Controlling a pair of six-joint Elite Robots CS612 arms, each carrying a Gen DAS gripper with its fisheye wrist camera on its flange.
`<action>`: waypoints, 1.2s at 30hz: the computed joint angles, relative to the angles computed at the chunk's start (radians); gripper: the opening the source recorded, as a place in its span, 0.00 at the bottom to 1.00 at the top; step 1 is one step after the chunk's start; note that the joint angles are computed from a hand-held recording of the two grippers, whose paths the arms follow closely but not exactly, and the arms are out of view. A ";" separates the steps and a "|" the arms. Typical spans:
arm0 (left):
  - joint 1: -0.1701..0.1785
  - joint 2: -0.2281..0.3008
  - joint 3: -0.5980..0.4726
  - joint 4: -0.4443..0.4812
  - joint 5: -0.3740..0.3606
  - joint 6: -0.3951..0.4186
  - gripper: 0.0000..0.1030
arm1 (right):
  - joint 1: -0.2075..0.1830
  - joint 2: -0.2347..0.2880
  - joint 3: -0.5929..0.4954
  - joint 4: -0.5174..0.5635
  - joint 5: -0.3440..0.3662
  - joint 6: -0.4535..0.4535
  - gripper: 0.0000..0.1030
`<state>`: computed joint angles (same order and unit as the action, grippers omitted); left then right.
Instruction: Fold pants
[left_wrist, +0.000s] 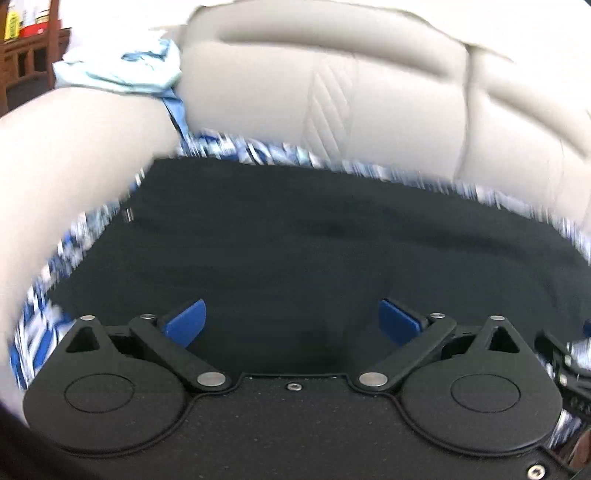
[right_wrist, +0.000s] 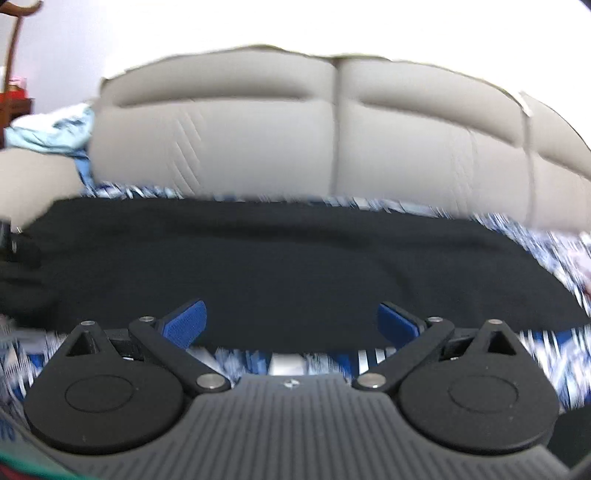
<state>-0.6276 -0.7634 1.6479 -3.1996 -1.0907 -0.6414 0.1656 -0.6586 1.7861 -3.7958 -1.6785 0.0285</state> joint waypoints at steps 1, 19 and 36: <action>0.023 0.002 -0.029 0.024 -0.014 -0.022 0.98 | -0.006 -0.003 -0.025 0.030 0.022 -0.002 1.00; 0.240 0.441 -0.971 0.977 0.041 -0.595 0.99 | 0.001 0.135 -0.424 0.353 0.115 -0.063 1.00; 0.180 0.422 -0.891 0.967 0.293 -0.623 0.04 | 0.000 0.125 -0.393 0.271 0.027 -0.012 1.00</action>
